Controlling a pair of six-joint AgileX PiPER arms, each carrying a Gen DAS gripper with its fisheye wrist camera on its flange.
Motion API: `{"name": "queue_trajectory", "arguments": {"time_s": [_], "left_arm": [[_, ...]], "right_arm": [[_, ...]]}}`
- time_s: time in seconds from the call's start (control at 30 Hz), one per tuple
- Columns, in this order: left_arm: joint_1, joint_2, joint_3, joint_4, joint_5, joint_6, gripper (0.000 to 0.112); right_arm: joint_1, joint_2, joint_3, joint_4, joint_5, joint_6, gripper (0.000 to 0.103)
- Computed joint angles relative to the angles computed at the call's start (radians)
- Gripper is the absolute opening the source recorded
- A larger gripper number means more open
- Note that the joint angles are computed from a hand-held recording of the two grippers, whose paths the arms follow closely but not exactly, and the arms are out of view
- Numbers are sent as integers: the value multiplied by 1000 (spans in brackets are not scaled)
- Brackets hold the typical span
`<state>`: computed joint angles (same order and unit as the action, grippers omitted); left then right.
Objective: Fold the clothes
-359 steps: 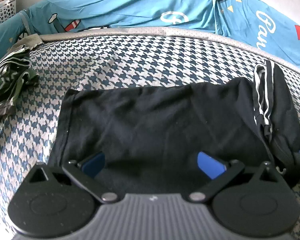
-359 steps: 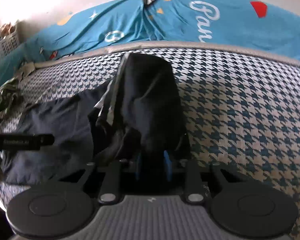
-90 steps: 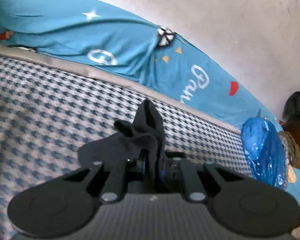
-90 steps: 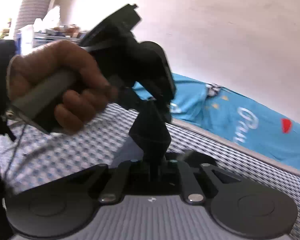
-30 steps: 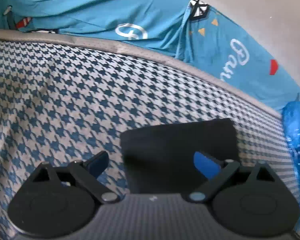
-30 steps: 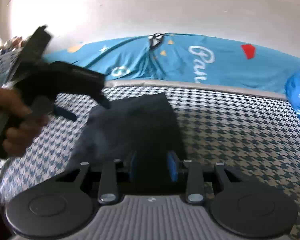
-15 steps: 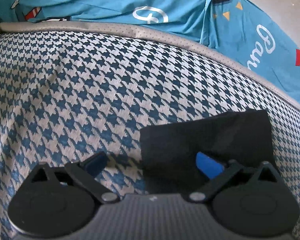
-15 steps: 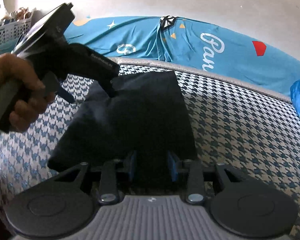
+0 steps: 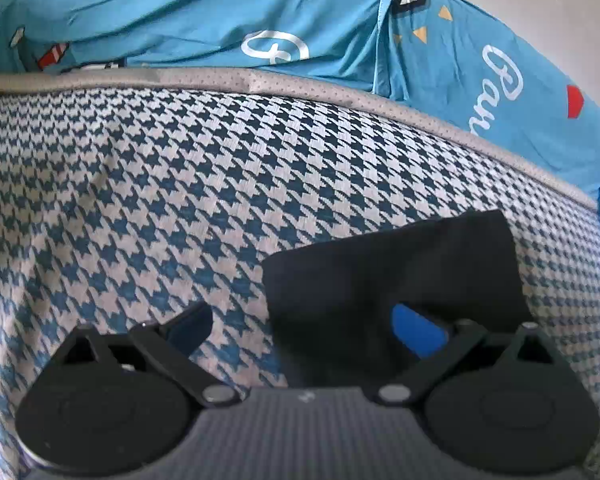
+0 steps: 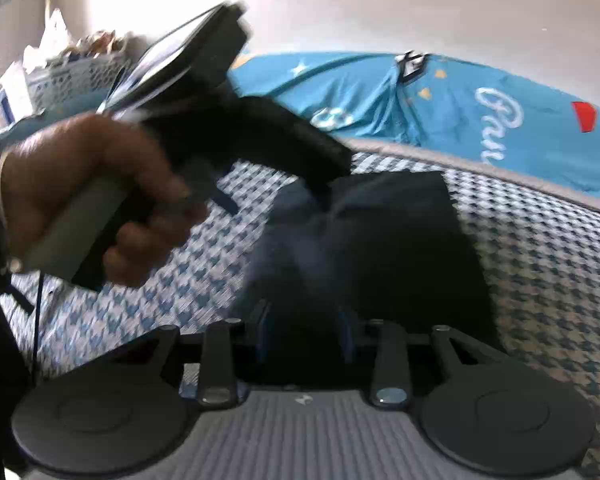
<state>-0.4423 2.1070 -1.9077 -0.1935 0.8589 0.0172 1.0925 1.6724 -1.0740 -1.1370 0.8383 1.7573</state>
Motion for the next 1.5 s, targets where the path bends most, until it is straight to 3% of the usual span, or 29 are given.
{"name": "queue_trajectory", "arguments": {"time_s": [0.1,0.17,0.47,0.77,0.9,1.1,1.27,1.5], "left_arm": [[3,12,-17,-3,10,-7,100],[4,20,-30,3,17,-16,100],[15,26,-53,-6,45,-8,101],[8,-50,35,7,35,48,103],[2,-83,86,24,20,59,103],[-21,-137,165,72,-19,74,103],[-36,-178,224,96,-55,94,103],[-62,-221,305,121,-108,127,103]], "right_arm": [[-2,36,-29,58,-16,-81,34],[9,64,-60,96,20,-128,35],[1,26,-43,120,2,-133,35],[-12,-48,7,147,-16,-79,40],[-32,-80,11,197,-10,-123,40],[-103,-182,78,253,-80,-177,50],[-169,-235,117,308,-86,-277,51],[-280,-274,190,384,-167,-333,54]]}}
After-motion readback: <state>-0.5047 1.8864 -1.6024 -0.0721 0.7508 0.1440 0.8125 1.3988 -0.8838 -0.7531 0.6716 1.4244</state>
